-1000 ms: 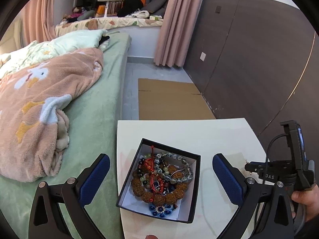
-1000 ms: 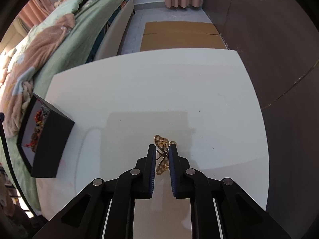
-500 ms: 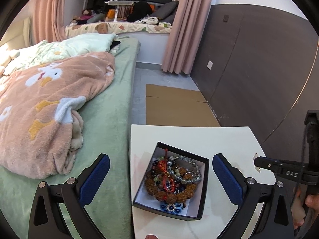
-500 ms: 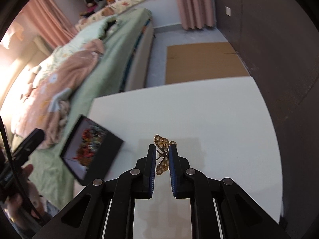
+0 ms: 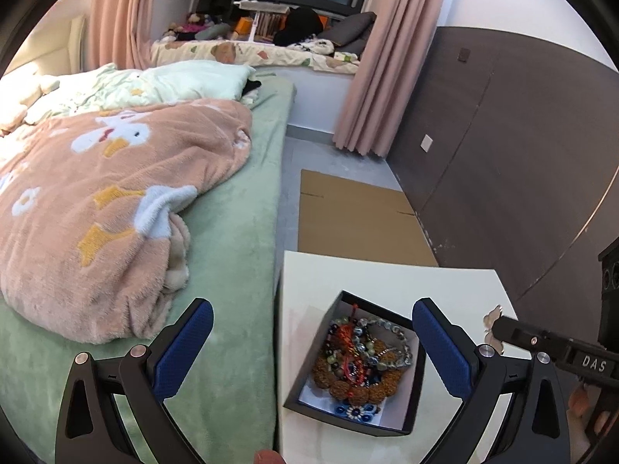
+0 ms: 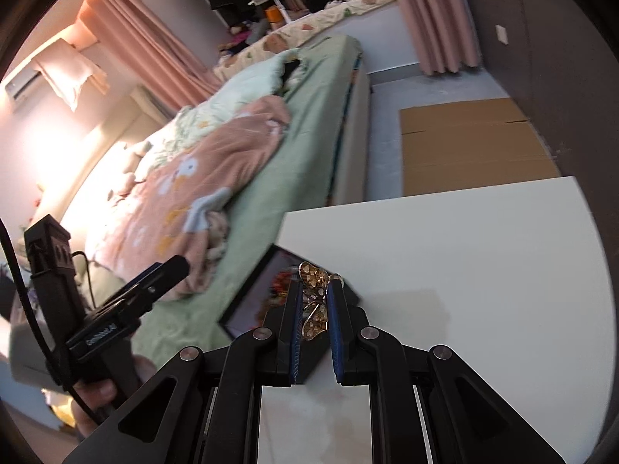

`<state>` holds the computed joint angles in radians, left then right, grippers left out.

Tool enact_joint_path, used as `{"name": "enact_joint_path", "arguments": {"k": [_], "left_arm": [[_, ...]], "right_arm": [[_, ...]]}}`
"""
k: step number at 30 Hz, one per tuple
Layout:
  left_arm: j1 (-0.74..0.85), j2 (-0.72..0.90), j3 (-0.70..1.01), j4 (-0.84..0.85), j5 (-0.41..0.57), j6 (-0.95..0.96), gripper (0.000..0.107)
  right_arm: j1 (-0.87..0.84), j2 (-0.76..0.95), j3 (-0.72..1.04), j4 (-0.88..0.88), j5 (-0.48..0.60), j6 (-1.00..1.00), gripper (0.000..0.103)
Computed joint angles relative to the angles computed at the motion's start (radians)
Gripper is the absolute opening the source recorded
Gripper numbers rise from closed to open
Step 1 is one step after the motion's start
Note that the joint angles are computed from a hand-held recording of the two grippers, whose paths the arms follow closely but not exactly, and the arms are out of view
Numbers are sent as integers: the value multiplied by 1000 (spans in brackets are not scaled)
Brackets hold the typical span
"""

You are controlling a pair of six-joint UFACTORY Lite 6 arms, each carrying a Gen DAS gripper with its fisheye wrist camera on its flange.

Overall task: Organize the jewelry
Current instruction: 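Carry the brooch over the black box and open the right gripper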

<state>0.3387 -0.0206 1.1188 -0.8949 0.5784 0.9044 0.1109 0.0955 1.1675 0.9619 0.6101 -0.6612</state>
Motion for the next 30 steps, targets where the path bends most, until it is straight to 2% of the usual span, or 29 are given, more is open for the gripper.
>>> {"name": "enact_joint_path", "arguments": {"k": [10,12,13,14,15,21,28,30], "left_arm": [[64,43,49,-16,25,-2,103],[79,53,58,-33,36,8,103],[84,57,60,-38,42,13,103],[87,57,60,-40,46,16,103],[88,57,61,-42,48,19,103],[71,22,33,-47,53,40,103],[43,-41,-4,-4,93,7,103],[40,-69,-22,-12,109,12,103]], "right_arm": [[69,115,49,257,32,-158,15],[64,169,82,295,84,-165,27],[58,185,92,299,98,-159,53],[53,188,84,321,95,-167,72],[50,177,67,339,77,-179,76],[27,126,43,243,55,-103,78],[10,-1,-40,113,-16,-42,100],[1,-40,-73,63,-38,-4,101]]}}
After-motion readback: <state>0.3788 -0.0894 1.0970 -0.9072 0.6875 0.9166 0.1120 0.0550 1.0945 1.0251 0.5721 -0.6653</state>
